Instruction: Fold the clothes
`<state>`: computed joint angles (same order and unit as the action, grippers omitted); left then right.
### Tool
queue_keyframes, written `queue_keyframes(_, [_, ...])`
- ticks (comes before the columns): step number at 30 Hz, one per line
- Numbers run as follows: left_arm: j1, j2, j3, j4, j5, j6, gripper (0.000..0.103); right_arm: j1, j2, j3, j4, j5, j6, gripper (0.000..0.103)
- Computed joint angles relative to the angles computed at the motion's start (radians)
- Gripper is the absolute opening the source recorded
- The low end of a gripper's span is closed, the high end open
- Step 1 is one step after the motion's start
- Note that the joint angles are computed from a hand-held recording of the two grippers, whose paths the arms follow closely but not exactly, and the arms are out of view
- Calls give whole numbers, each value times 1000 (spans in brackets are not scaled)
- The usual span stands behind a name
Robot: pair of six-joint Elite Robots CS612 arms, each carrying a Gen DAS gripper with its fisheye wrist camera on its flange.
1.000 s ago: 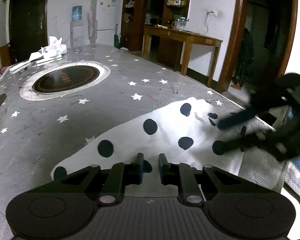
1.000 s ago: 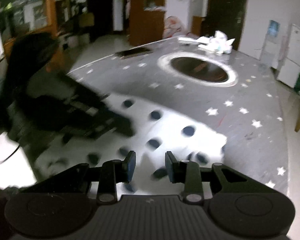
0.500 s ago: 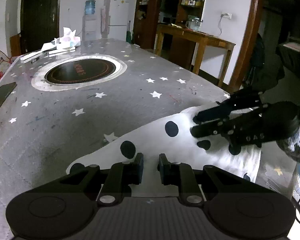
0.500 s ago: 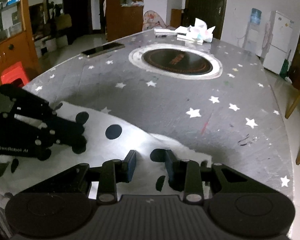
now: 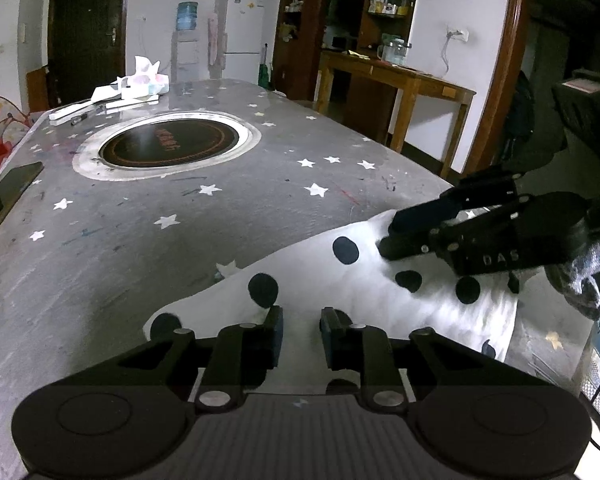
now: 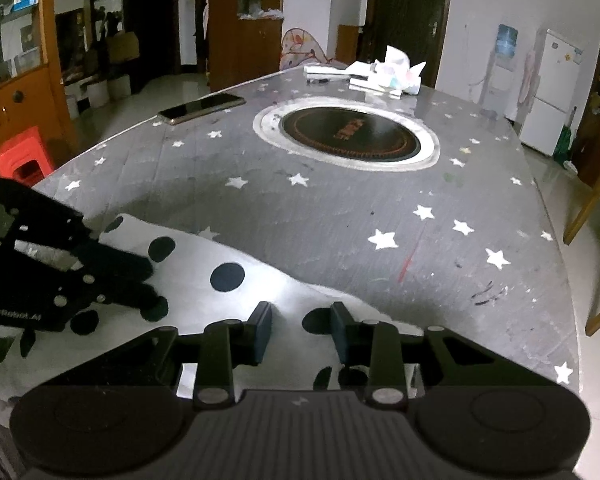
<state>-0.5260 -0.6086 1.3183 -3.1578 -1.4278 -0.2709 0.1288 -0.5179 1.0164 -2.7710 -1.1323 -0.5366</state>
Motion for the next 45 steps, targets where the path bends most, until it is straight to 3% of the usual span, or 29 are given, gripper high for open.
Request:
queue_keyframes(4, [-3,-13,25,-10,22,-26,28,-1,0,2,-29,0,12,37])
queue_keyframes(8, [-6,-27,51,-18,54,-51,43,-3,-1,12,-84,-18,32,48])
queue_keyframes(11, [-10,-39,73,-26,85,-74,58,-9,-1,11,-106,-24,70,51])
queue_keyframes(15, [-16,-52,96,-27,119,-110,71,-18,-1,11,-101,-24,109,54])
queue_keyframes(24, [-22,-67,119,5,153,-192,84,-46,-5,22,-46,30,221,61])
queue_keyframes(35, [-31,-82,141,4,156,-246,88,-62,1,22,2,84,297,64])
queue_keyframes(45, [-24,-78,138,21,150,-265,85,-73,-3,40,-24,126,360,64])
